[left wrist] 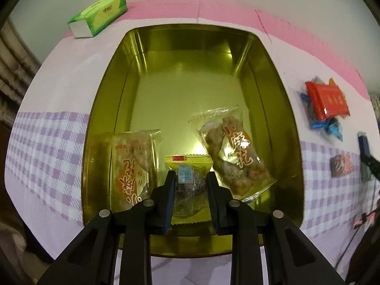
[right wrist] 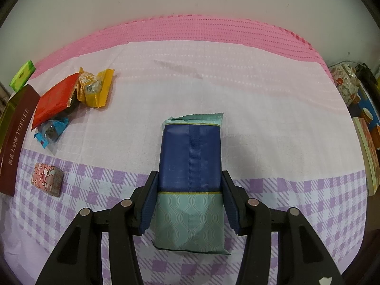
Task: Organize snacks
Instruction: 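Carry the yellow candy into the tin with the left gripper and release, then carry the blue-and-teal bar over the tin with the right gripper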
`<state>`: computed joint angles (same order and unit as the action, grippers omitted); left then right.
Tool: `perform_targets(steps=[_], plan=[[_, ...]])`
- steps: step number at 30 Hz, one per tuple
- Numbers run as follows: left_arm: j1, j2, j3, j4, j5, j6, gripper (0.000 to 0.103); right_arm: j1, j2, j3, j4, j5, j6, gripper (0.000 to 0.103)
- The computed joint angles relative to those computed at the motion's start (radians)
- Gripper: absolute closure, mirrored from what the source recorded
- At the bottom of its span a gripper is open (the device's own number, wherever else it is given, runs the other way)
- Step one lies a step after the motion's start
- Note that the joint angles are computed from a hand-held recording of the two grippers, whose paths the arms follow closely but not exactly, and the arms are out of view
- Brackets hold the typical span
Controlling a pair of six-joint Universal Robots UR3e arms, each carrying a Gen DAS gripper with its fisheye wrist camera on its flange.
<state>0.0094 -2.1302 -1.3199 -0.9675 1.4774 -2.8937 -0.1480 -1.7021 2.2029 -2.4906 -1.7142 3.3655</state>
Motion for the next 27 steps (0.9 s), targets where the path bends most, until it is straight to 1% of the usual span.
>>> perform_targets(steps=[4, 11, 22, 25, 27], plan=[[-0.013, -0.007, -0.018, 0.021, 0.022, 0.003, 0.076, 0.0, 0.007, -0.023, 0.034, 0.001, 0.007, 0.055], [-0.008, 0.0, -0.067, 0.069, 0.014, 0.02, 0.075, 0.015, 0.023, -0.047, 0.057, -0.02, 0.047, 0.056], [0.009, -0.004, -0.057, 0.066, -0.004, 0.054, 0.074, 0.057, 0.039, -0.077, 0.091, -0.073, 0.151, 0.057], [0.024, 0.013, -0.069, 0.067, -0.029, 0.063, 0.067, 0.08, 0.05, -0.092, 0.103, -0.097, 0.187, 0.057], [0.033, 0.026, -0.074, 0.065, -0.05, 0.067, 0.06, 0.102, 0.061, -0.109, 0.113, -0.118, 0.209, 0.057]])
